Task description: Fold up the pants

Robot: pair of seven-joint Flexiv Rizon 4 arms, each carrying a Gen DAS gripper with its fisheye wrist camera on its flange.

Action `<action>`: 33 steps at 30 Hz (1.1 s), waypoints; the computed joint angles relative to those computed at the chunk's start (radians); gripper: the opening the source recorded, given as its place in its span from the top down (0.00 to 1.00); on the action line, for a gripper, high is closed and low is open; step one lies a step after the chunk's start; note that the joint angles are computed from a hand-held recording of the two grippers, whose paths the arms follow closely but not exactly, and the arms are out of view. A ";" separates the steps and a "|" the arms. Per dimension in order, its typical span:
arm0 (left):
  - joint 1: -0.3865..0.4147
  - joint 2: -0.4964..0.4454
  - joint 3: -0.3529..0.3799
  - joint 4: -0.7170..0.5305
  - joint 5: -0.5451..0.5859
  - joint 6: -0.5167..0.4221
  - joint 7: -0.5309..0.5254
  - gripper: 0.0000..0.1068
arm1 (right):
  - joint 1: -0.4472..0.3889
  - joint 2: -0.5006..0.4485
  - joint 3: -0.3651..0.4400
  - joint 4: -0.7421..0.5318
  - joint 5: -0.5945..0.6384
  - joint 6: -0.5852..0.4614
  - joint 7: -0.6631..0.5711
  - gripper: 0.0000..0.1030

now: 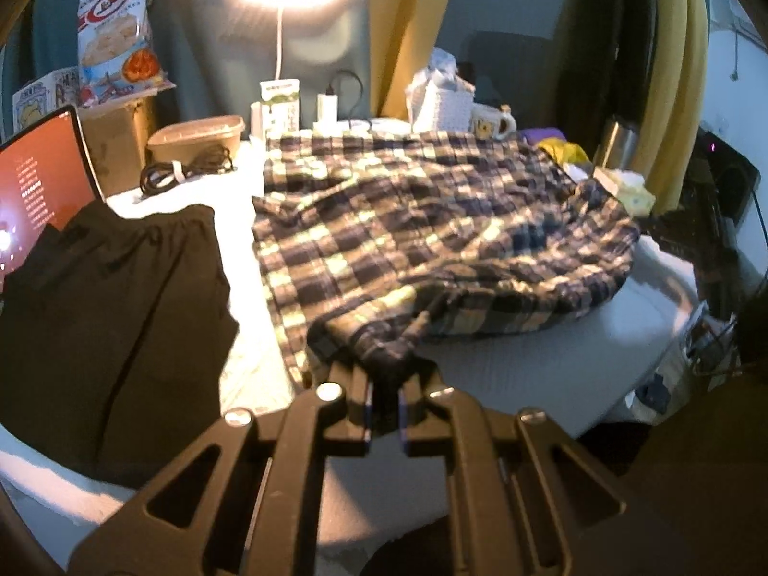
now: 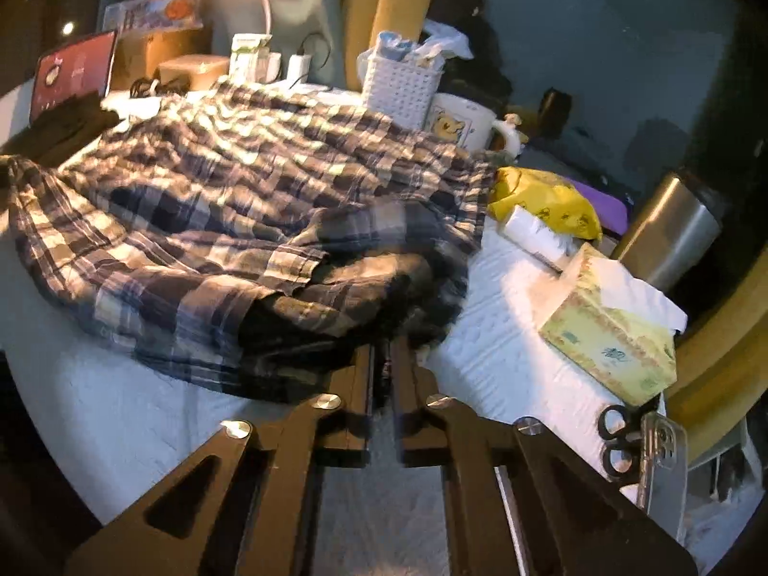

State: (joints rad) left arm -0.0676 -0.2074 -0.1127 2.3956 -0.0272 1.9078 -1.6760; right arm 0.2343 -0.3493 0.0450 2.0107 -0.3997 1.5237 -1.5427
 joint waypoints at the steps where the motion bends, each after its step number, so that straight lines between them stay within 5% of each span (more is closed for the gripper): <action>1: -0.001 -0.001 0.004 -0.005 -0.001 0.010 -0.001 0.94 | 0.003 0.005 -0.006 0.004 0.005 0.017 0.012 0.94; 7: -0.044 -0.004 0.047 -0.032 -0.043 0.109 -0.015 0.94 | -0.020 0.033 0.007 0.000 0.056 0.076 0.053 0.94; 17: -0.054 -0.027 0.066 -0.151 -0.069 0.114 0.029 0.94 | -0.187 0.004 0.209 -0.115 0.224 0.101 -0.007 0.94; 22: -0.024 -0.053 0.053 -0.213 -0.072 0.159 0.000 0.94 | -0.171 -0.015 0.188 -0.160 0.244 0.117 0.016 0.98; 29: 0.051 -0.107 0.004 -0.329 -0.022 0.103 0.001 0.94 | -0.145 -0.048 0.157 -0.223 0.218 0.114 0.042 1.00; 33: 0.079 -0.127 -0.024 -0.356 -0.008 0.061 0.008 0.94 | -0.213 -0.068 0.253 -0.245 0.237 0.034 -0.017 1.00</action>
